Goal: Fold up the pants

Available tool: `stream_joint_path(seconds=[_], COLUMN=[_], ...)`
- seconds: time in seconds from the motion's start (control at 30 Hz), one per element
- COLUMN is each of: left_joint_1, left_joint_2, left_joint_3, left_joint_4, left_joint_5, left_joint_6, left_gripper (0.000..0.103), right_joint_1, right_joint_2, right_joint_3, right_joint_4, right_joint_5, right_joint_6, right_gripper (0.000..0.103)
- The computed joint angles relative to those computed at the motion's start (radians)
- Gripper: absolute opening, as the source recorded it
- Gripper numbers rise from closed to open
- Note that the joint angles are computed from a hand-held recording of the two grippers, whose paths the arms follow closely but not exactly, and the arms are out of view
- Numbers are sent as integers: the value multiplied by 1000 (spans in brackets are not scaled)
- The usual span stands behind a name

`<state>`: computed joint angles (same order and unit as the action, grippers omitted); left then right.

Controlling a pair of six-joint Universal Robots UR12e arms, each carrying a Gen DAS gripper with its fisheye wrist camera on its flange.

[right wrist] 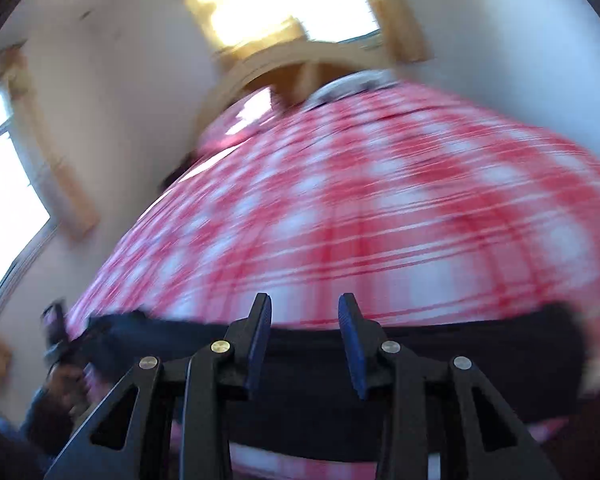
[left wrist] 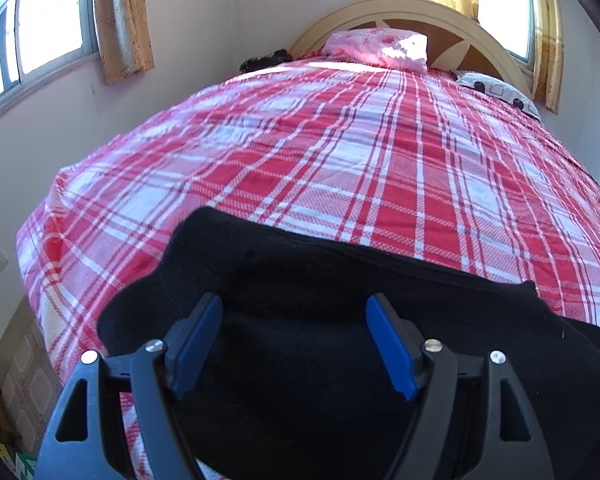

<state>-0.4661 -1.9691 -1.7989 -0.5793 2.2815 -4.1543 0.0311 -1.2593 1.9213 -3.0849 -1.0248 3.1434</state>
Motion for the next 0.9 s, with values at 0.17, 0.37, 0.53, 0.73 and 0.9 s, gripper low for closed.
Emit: stream_joint_path(seconds=[0.17,0.37,0.53,0.73,0.9], left_joint_1=[-23,-4,2,-1,-1], left_joint_2=[4,2,4,-5,-4], left_joint_3=[-29,-45,-70,-66,-67], left_joint_4=[113,102,170,185,185], left_joint_5=[70,-10,-40,-28,-28], left_joint_6=[107,141,149,161,159], left_gripper=[77,77,82,85,86], right_joint_1=[151,277,308,277,259], right_joint_2=[121,249,251,198,250], right_joint_3=[-171,-365,-363,-325,-372], right_joint_4=[236,502,624,780,716], right_joint_5=[117,99,110,231,296], right_joint_6=[-178,-359,-405,-521,-351], right_gripper=[37,37,39,39,39])
